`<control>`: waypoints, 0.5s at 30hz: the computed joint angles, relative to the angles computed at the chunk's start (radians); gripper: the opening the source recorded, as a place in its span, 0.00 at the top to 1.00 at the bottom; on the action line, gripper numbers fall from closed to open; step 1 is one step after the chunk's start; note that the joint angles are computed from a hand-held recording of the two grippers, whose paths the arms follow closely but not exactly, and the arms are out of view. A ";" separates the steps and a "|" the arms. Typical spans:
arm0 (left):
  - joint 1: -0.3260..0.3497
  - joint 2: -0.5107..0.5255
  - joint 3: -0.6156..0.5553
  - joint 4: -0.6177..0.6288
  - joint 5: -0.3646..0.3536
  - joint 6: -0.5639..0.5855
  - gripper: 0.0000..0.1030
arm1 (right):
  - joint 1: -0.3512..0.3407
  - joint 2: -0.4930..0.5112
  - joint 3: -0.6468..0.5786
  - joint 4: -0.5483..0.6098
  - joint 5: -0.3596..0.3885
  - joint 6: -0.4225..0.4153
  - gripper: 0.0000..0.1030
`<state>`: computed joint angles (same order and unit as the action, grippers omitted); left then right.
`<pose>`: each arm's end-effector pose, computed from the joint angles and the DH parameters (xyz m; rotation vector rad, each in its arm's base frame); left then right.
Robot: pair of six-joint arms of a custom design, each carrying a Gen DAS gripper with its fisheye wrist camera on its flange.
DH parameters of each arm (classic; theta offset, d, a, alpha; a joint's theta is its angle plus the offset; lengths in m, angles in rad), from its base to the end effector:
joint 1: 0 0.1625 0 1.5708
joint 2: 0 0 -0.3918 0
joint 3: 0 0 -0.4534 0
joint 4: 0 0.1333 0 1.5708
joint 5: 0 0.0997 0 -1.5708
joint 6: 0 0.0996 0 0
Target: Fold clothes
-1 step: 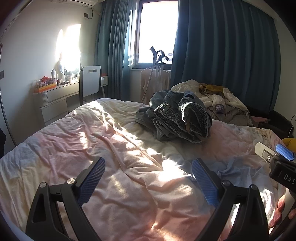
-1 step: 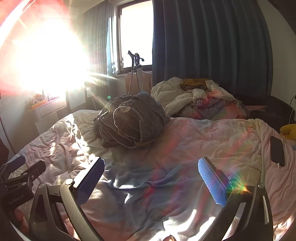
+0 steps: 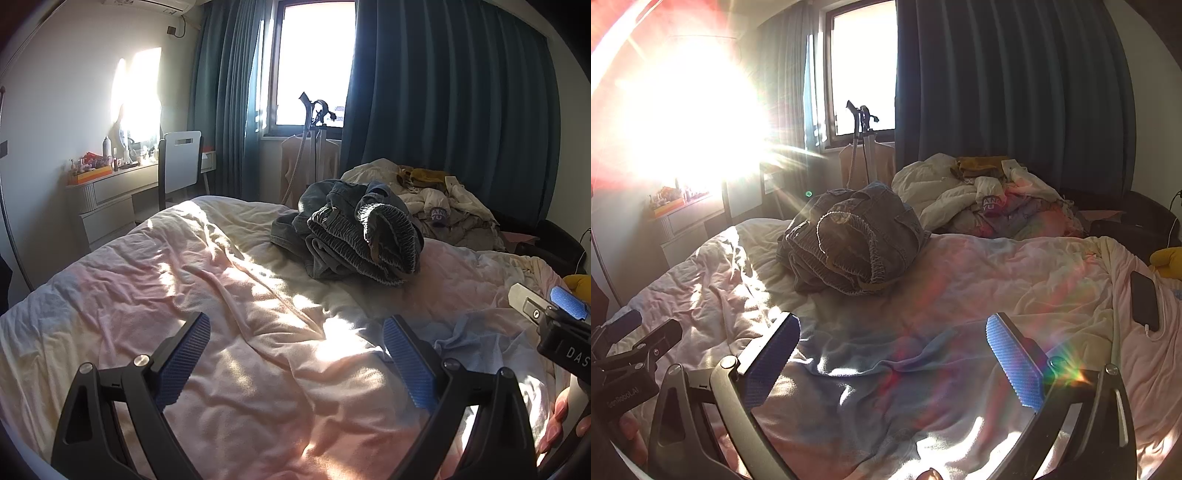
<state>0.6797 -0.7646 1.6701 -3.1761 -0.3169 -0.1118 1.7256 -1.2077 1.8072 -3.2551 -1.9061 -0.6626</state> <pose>-0.3692 -0.5914 0.1175 0.2667 2.0209 -1.3169 0.1985 -0.6200 0.3172 0.6928 -2.1848 1.2333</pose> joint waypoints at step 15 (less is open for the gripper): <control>0.001 0.013 -0.005 -0.029 0.006 0.030 0.07 | 0.000 0.001 -0.008 0.017 -0.005 0.020 0.00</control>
